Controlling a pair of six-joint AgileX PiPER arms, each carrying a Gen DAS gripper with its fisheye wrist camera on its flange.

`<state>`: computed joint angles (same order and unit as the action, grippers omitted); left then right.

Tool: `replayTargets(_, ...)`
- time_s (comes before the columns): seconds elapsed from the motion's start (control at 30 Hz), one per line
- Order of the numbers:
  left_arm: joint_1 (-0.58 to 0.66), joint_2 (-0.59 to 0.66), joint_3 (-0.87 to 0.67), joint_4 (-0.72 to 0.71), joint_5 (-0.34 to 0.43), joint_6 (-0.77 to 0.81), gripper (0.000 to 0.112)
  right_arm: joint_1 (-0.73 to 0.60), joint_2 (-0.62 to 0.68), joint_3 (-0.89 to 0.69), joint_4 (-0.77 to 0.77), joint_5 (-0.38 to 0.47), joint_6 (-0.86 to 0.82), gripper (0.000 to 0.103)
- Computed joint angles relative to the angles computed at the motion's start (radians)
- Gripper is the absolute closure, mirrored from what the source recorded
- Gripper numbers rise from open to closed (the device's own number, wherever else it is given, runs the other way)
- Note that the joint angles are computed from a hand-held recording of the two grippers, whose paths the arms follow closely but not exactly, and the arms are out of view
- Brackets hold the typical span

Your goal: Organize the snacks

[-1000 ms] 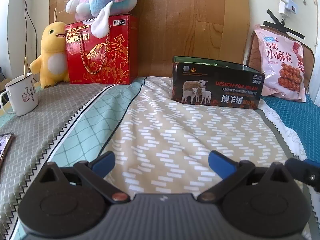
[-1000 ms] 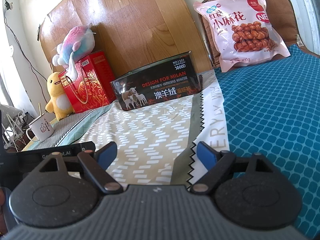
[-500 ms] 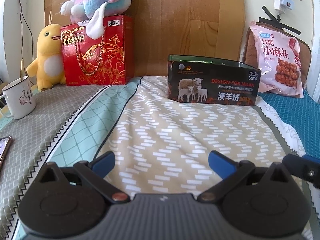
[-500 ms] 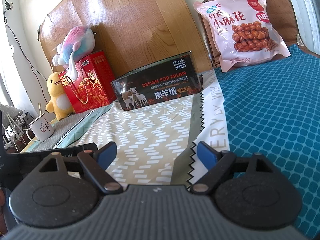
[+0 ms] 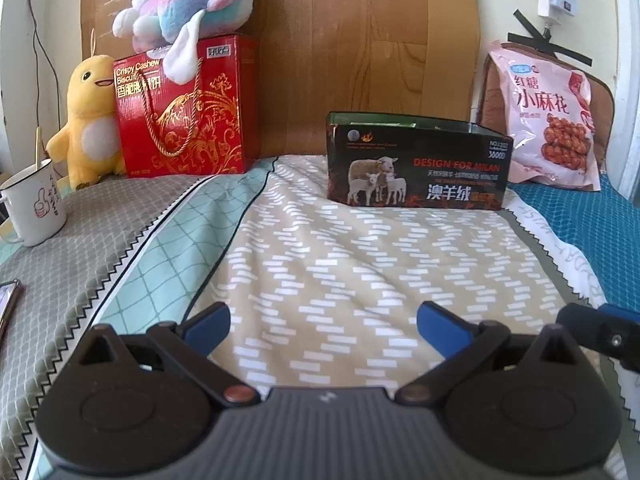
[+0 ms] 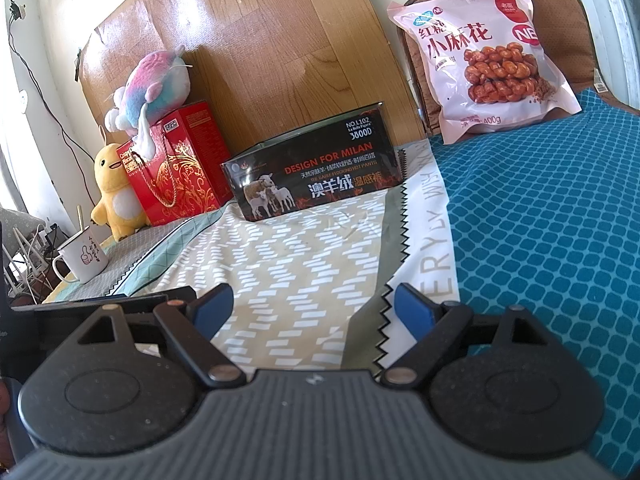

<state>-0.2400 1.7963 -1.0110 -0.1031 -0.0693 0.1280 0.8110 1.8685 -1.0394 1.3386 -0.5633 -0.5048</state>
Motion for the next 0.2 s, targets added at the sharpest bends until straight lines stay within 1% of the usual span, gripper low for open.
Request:
replayTargets(0.03,-0.001,-0.003,0.007,-0.02,-0.011,0.021,0.01,0.0,0.0,0.0,0.0,0.0,0.0,0.014)
replayTargets(0.13,-0.003,-0.002,0.005,-0.006,-0.009,0.01,0.009,0.0,0.0,0.0,0.001,0.0,-0.001,0.014)
replayTargets(0.2,0.0,0.005,-0.011,0.067,0.016,-0.066,0.009,0.0,0.0,0.0,0.001,0.0,-0.001,0.014)
